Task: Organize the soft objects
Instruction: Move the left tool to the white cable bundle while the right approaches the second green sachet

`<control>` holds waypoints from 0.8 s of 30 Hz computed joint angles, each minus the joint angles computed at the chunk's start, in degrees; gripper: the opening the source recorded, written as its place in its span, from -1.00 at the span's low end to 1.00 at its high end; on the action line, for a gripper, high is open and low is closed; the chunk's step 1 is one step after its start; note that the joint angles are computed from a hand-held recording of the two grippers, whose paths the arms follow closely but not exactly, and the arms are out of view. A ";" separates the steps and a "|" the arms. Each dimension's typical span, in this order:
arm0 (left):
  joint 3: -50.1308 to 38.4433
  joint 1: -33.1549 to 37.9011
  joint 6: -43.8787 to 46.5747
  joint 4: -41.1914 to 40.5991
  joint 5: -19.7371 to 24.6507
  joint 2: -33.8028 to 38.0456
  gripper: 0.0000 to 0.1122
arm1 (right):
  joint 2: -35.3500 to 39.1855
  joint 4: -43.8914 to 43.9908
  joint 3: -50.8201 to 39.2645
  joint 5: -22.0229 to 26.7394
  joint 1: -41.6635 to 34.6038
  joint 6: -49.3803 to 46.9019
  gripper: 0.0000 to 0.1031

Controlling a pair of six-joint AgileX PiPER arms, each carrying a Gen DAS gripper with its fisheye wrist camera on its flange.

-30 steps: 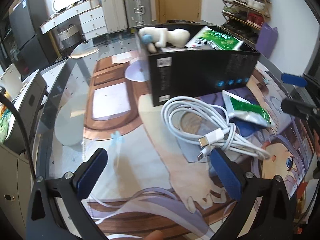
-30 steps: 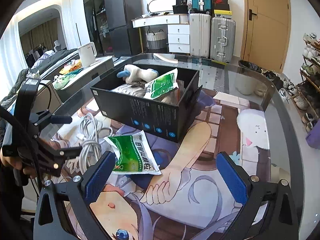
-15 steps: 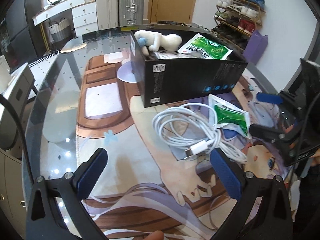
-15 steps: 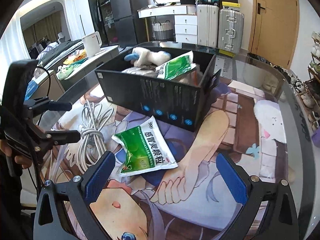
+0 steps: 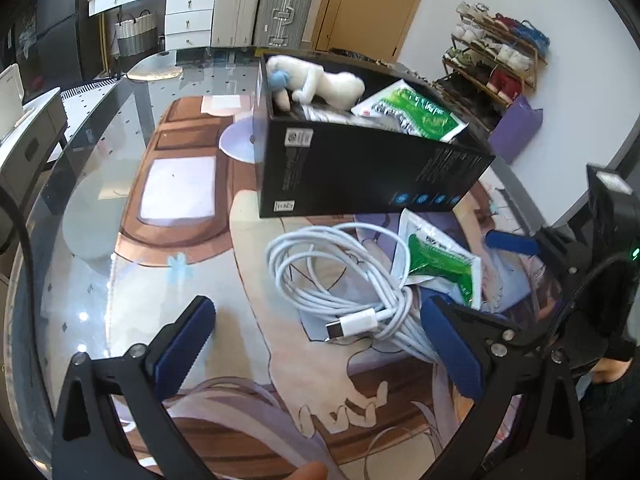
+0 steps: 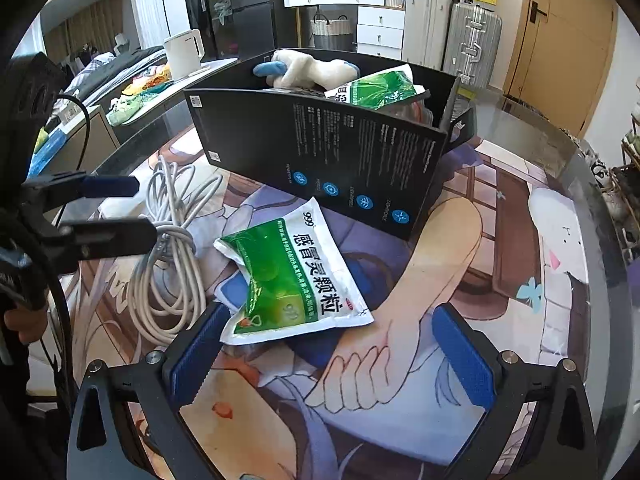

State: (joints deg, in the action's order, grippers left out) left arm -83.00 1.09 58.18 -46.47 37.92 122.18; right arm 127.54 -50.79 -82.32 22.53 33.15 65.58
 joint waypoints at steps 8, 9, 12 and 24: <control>-1.00 0.00 0.31 2.67 0.65 0.23 0.84 | 2.68 7.47 -5.91 2.90 -1.11 -8.79 0.98; -1.53 0.30 0.11 3.37 1.10 0.33 0.84 | 2.86 8.51 -6.59 3.23 -1.25 -10.09 0.98; -3.68 1.20 -0.85 5.49 3.16 1.24 0.84 | 4.11 11.24 -9.41 4.33 -1.50 -13.86 0.99; -6.26 2.03 -2.73 7.54 4.48 2.58 0.84 | 4.91 10.64 -11.29 2.91 -1.23 -13.23 0.52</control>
